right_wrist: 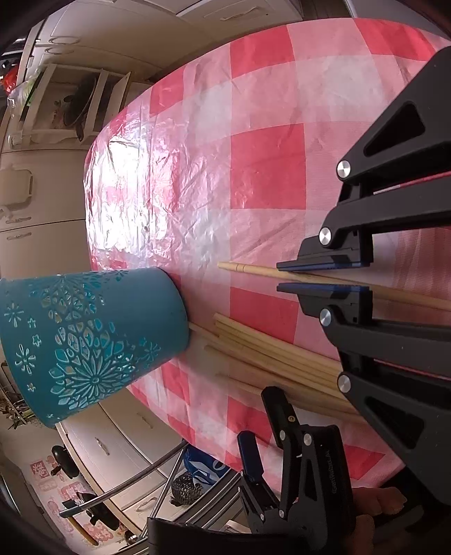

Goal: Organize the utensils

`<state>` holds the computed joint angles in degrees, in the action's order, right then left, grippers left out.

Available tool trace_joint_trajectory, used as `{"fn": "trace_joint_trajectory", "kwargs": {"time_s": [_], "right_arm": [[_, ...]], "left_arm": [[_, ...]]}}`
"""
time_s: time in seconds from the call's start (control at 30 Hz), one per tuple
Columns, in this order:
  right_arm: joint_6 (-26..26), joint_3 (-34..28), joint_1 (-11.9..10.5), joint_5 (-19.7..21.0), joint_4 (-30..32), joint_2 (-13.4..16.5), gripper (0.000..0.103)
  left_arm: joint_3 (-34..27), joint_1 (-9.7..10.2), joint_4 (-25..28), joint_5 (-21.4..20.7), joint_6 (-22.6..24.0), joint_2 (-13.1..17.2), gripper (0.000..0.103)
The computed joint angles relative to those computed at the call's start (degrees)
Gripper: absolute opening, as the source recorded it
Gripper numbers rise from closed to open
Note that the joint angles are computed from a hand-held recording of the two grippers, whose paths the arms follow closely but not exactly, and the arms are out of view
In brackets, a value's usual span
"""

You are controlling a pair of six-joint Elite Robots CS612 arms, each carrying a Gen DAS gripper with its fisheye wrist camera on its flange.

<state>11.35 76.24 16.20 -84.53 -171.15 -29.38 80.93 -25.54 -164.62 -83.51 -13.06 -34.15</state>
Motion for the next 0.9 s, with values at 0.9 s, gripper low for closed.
{"fn": "trace_joint_trajectory", "kwargs": {"time_s": [0.9], "right_arm": [[0.46, 0.03, -0.54, 2.67, 0.45, -0.1, 0.007]], "left_arm": [[5.64, 0.88, -14.69, -4.2, 37.06, -2.63, 0.051]]}}
